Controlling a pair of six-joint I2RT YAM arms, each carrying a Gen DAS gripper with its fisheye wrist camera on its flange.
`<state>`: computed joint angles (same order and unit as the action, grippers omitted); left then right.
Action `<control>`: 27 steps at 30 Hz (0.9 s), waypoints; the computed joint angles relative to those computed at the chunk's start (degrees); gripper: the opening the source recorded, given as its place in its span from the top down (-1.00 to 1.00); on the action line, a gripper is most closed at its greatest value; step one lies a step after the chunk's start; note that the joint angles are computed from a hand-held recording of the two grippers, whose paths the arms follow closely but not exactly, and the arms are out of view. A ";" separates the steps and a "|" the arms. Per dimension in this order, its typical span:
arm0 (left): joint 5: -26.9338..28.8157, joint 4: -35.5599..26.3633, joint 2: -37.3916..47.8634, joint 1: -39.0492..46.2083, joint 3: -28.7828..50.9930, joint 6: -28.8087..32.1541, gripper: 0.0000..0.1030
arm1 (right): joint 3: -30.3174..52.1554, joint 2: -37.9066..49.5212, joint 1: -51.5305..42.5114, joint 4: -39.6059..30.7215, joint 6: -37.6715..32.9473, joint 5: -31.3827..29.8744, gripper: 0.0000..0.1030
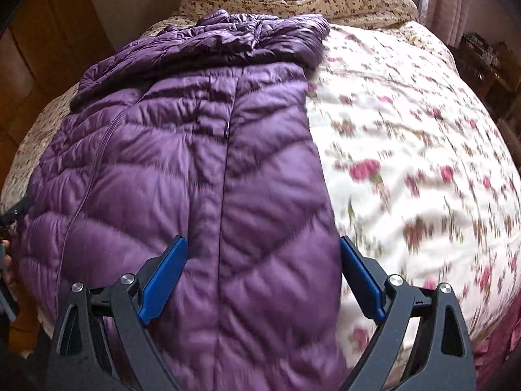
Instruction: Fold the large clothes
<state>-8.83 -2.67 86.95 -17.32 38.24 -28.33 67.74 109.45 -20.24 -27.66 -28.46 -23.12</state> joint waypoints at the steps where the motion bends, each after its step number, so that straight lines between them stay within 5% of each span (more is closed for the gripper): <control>1: 0.14 -0.07 -0.81 -0.21 -0.95 -0.43 -0.76 | -0.82 -0.55 -1.02 -0.40 -0.79 -0.74 -0.78; 8: 3.53 0.74 -5.19 -0.65 -6.37 -5.03 -0.57 | -3.45 -1.56 -5.06 -3.24 -3.30 -4.69 -0.74; 14: 5.58 0.06 -7.29 -1.29 -7.43 -5.55 -0.16 | -4.62 -2.37 -4.98 -3.65 -5.10 -6.72 -0.15; 16: 5.68 -0.16 -7.85 -2.07 -7.38 -4.98 0.21 | -3.95 -2.05 -4.70 -5.36 -6.35 -7.81 0.26; 19: 5.58 -1.24 -9.18 -3.51 -6.92 -3.85 0.61 | -4.25 -3.16 -3.53 -6.49 -7.82 -7.92 0.60; 27: 7.25 -5.18 -13.37 -2.24 -4.68 -1.02 0.82 | -3.80 -7.52 -3.05 -7.58 -8.73 -9.26 0.72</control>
<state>-1.58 -7.86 73.58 -19.55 33.56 -29.36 63.94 101.93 -23.29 -35.25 -37.19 -32.37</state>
